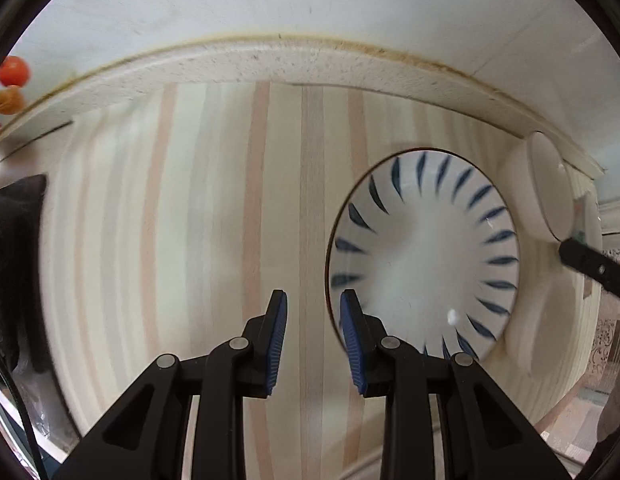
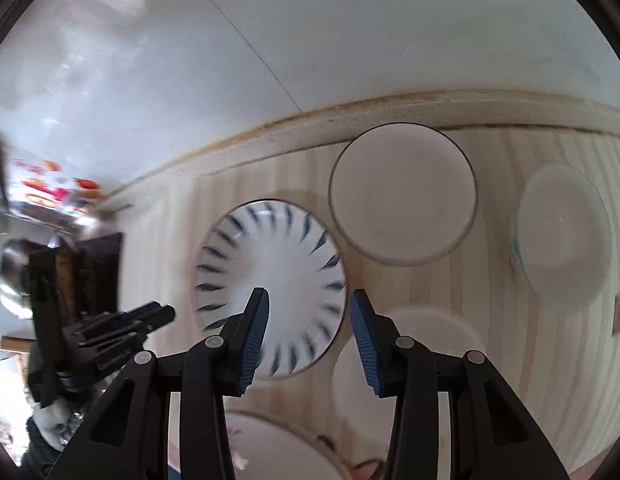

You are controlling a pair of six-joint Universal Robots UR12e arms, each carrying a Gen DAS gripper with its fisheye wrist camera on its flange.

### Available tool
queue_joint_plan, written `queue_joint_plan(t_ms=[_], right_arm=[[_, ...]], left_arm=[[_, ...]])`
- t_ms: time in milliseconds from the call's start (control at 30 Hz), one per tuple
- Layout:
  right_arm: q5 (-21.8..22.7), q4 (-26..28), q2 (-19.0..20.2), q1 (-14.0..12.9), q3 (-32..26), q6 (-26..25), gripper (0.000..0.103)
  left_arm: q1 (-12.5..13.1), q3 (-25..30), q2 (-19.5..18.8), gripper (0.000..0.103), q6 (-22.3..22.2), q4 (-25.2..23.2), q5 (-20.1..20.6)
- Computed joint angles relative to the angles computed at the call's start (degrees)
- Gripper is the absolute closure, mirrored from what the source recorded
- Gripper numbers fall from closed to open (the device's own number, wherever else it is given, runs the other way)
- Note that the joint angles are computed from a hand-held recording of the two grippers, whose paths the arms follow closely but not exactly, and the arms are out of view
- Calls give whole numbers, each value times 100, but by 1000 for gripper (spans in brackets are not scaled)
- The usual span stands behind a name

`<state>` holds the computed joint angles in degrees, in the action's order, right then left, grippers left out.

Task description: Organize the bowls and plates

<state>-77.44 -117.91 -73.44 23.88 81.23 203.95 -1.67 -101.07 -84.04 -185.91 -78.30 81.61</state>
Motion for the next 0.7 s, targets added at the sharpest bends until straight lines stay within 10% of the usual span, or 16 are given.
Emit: queue_joint_plan(t_ms=[467,700], right_arm=[[-102,914,521,4,-343,-474,92],[-201,870,545,79,-344,-546,92]], left_arm=[[101,-183,-109,82,317,200,-515],[89,-143,-95,82,238,219,-429]])
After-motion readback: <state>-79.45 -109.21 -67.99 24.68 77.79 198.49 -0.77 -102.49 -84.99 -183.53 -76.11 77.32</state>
